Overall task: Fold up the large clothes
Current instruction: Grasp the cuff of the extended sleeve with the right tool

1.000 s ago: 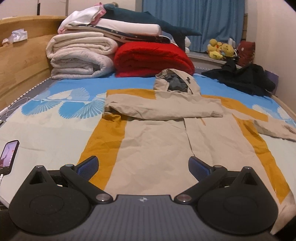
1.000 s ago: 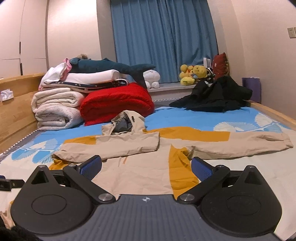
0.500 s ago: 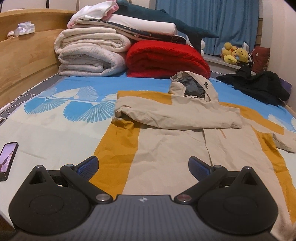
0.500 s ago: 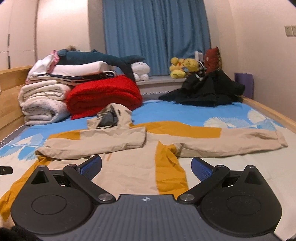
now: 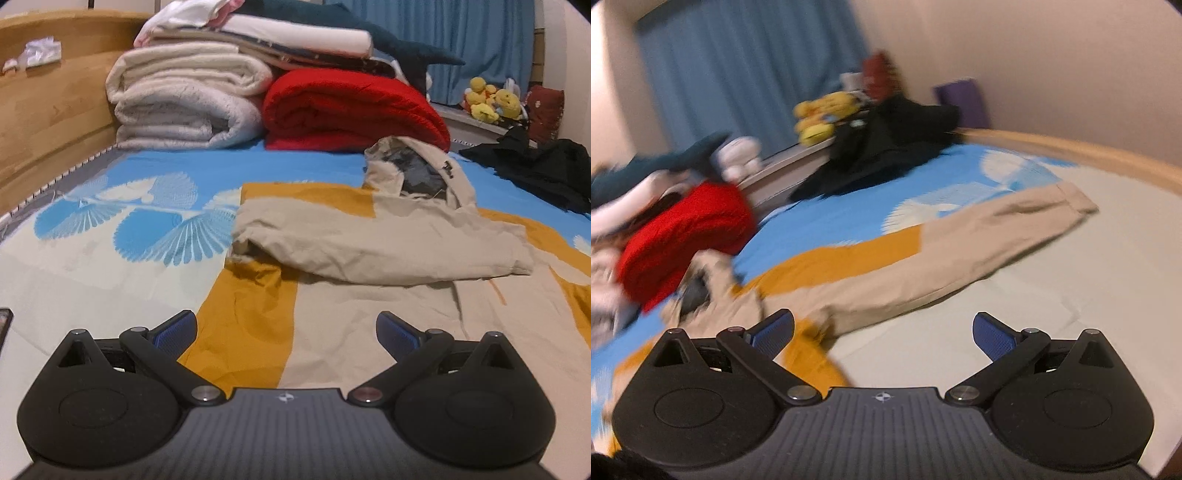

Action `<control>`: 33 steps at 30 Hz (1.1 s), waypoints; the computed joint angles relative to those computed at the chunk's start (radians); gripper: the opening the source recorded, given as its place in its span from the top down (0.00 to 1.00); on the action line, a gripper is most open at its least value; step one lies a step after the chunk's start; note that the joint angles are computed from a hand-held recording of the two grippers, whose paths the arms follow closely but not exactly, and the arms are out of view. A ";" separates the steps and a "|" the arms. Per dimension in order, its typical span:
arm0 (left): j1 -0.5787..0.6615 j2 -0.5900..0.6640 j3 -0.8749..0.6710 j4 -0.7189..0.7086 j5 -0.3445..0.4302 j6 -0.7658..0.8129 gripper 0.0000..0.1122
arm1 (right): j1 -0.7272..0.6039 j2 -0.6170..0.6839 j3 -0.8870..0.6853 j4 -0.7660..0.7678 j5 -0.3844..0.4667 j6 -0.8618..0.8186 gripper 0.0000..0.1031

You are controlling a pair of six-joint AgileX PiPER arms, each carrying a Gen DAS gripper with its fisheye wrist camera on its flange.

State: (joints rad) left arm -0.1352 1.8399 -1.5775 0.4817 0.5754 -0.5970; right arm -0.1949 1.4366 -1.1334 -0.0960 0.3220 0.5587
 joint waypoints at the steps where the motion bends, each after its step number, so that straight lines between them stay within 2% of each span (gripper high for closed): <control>1: 0.009 0.016 -0.009 -0.017 0.004 0.014 0.08 | -0.026 0.033 -0.023 0.030 -0.004 -0.010 0.01; 7: 0.024 0.070 -0.049 0.052 0.047 -0.053 0.08 | -0.127 0.250 -0.177 -0.051 -0.027 0.097 0.01; 13: 0.050 0.087 -0.090 0.057 0.074 -0.080 0.08 | -0.222 0.441 -0.342 0.087 -0.008 0.072 0.01; 17: 0.078 0.116 -0.150 -0.006 0.117 -0.066 0.08 | -0.283 0.553 -0.447 0.259 -0.002 0.014 0.01; 21: 0.090 0.182 -0.236 -0.015 0.185 -0.068 0.08 | -0.315 0.635 -0.524 0.271 -0.012 0.104 0.01; 28: 0.098 0.250 -0.303 0.026 0.255 -0.091 0.08 | -0.335 0.803 -0.726 0.093 0.064 0.326 0.03; 31: 0.103 0.253 -0.300 0.023 0.260 -0.090 0.08 | -0.321 0.896 -0.853 -0.086 0.095 0.452 0.04; 33: 0.100 0.263 -0.312 0.036 0.271 -0.097 0.08 | -0.312 0.979 -1.021 -0.087 0.207 0.418 0.26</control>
